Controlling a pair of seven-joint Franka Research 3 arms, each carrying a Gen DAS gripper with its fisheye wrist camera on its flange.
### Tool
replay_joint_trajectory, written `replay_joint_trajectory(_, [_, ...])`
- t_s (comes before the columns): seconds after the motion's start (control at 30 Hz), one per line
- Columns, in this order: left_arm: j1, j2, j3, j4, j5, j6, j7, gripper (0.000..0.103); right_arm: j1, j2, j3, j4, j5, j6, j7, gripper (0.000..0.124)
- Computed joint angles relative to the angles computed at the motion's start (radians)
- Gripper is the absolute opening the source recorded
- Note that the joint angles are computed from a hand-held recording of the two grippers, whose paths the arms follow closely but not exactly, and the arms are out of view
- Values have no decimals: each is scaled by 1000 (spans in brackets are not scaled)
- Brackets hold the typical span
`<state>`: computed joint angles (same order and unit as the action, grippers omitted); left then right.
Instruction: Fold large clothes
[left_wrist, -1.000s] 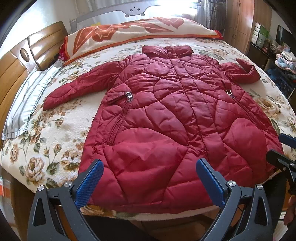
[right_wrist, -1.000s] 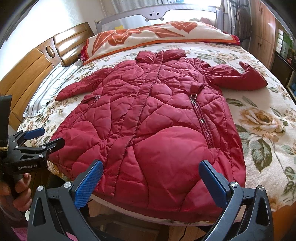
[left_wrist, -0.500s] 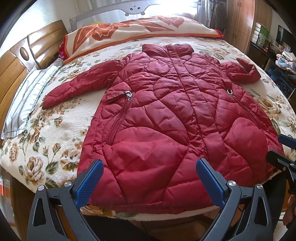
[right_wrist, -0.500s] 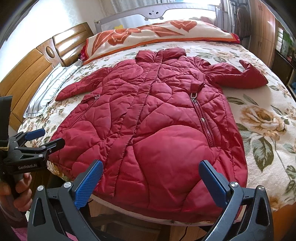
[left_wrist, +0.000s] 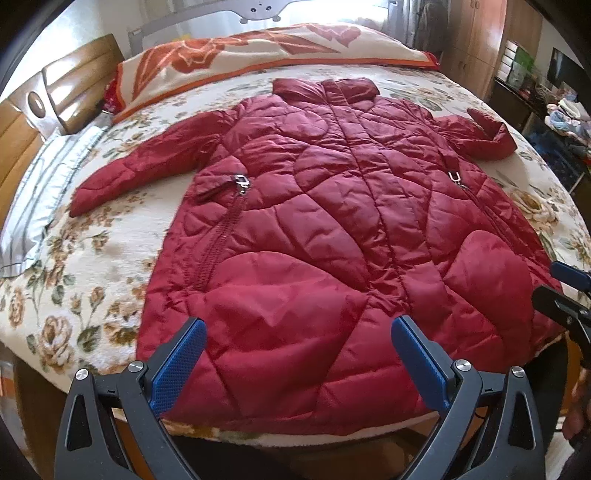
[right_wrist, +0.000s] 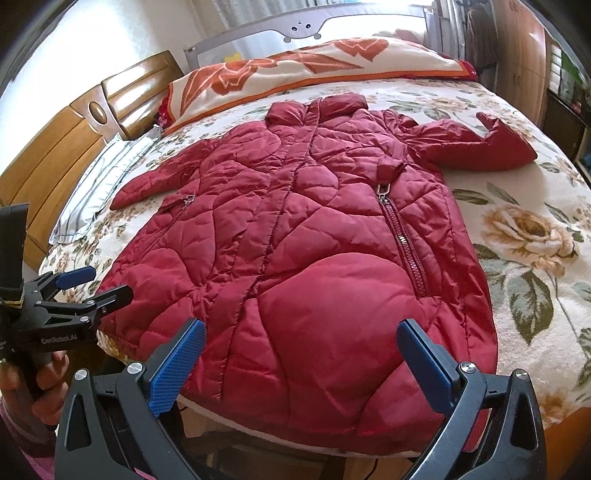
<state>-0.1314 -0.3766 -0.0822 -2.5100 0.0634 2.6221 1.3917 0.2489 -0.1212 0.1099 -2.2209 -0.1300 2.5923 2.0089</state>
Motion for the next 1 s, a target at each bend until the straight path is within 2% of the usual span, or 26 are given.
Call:
replay_joint_trajectory(0.07, [-15,18,21,22,-36,-27,33,101,-7,2,-4,0,-10,1,4,103])
replay_joint_trajectory(0.17, [19,58,-5,66,15,-81,14,101,-21,9,-9,8,-42,0,22,103])
replay_joint_trajectory(0.27, [18,86,1,80,-11,-41,25,101,-35,20,-20,23,-56,1,35,103])
replay_joint_trajectory(0.6, [32,175,-8,166,-41,-13,39,101,-75,70,-61,123,-84,-62,60,103])
replay_joint_trajectory(1.0, [65,316,-32,327,-24,-52,18,101,-115,231,-145,363,-169,-133,73,103])
